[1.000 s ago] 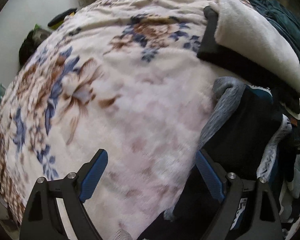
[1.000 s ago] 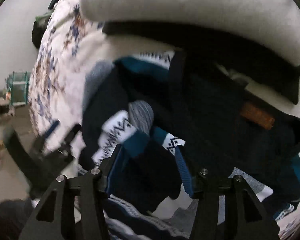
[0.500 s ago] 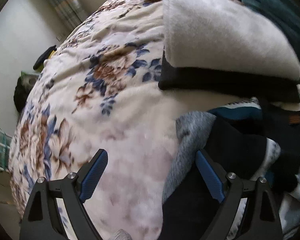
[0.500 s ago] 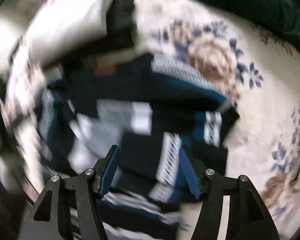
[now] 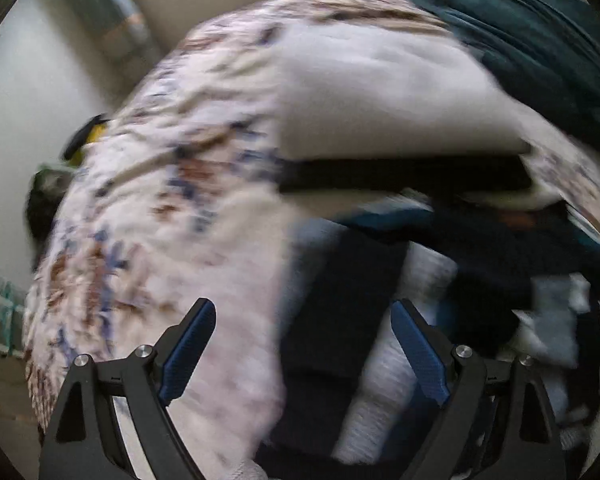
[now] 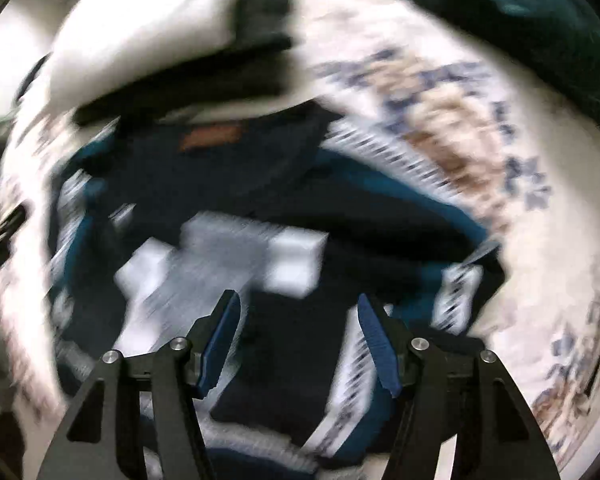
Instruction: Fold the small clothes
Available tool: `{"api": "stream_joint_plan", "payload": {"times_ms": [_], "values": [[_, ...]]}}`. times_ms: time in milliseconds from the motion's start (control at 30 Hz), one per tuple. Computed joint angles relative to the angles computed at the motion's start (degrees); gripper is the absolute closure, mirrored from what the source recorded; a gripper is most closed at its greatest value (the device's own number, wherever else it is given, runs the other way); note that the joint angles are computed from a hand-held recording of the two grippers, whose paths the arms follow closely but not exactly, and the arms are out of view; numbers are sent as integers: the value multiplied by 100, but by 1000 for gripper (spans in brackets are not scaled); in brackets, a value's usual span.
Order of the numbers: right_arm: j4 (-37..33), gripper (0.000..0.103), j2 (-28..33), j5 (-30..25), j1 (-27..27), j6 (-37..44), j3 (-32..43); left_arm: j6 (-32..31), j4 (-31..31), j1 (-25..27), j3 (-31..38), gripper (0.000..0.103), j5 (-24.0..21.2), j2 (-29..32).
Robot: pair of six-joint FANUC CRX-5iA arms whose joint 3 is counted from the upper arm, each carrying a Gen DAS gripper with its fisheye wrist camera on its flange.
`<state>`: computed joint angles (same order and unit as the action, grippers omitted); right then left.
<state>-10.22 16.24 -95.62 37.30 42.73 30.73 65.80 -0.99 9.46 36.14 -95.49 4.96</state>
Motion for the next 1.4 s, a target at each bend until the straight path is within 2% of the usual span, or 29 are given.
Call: {"api": "stream_joint_plan", "payload": {"times_ms": [100, 167, 233, 300, 400, 467, 533, 600, 667, 733, 767, 900, 933, 967, 1000, 1033, 1133, 1267, 1333, 1400], "values": [[-1326, 39, 38, -217, -211, 80, 96, -68, -35, -409, -60, 13, -457, 132], [-1611, 39, -44, -52, -247, -313, -262, -6, -163, -642, 33, 13, -625, 337], [-1450, 39, -130, 253, -301, -715, -555, 146, -292, -808, 135, 13, -604, 520], [-1177, 39, -318, 894, -399, -1298, -917, 232, -349, -898, 329, 13, -617, 724], [-337, 39, -620, 1686, -296, -2094, -1351, 378, -349, -984, 586, 13, -505, 961], [285, 39, -729, 1907, -102, -2524, -1534, 438, -449, -1047, 796, 13, -538, 1129], [385, 39, -794, 1898, -132, -2730, -1498, 481, -574, -1106, 942, 13, -534, 1233], [561, 39, -893, 1630, -99, -2896, -1439, 492, -536, -1068, 1019, 13, -594, 1239], [882, 39, -1288, 1420, 9, -3137, -1662, 449, -405, -965, 901, 13, -499, 1077], [1101, 39, -1575, 921, -197, -3088, -1833, 378, -342, -866, 700, 13, -384, 827], [1130, 39, -1781, 788, -135, -3292, -2026, 357, -327, -823, 604, 13, -328, 718], [408, 39, -2365, 634, -450, -3279, -2632, 321, -350, -688, 116, 13, -190, 270], [259, 39, -2455, 801, -481, -3348, -2800, 306, -394, -670, -15, 13, -158, 183], [126, 48, -2534, 1017, -523, -3409, -2956, 292, -482, -677, -125, 13, -140, 125], [170, 60, -2632, 1254, -463, -3618, -3131, 283, -579, -693, -196, 13, -128, 102], [184, 87, -2642, 1424, -423, -3746, -3210, 267, -695, -689, -296, 13, -81, 84], [413, 96, -2806, 1834, -129, -4379, -3338, 281, -854, -554, -431, 11, 146, 115], [693, 96, -3215, 2126, 254, -5161, -3336, 339, -1066, -505, -338, 8, 309, 309], [744, 96, -3302, 2007, 382, -5402, -3289, 345, -1065, -477, -257, 4, 288, 406], [484, 96, -3266, 1758, 323, -5194, -3239, 294, -1048, -469, -214, 3, 287, 443]]}}
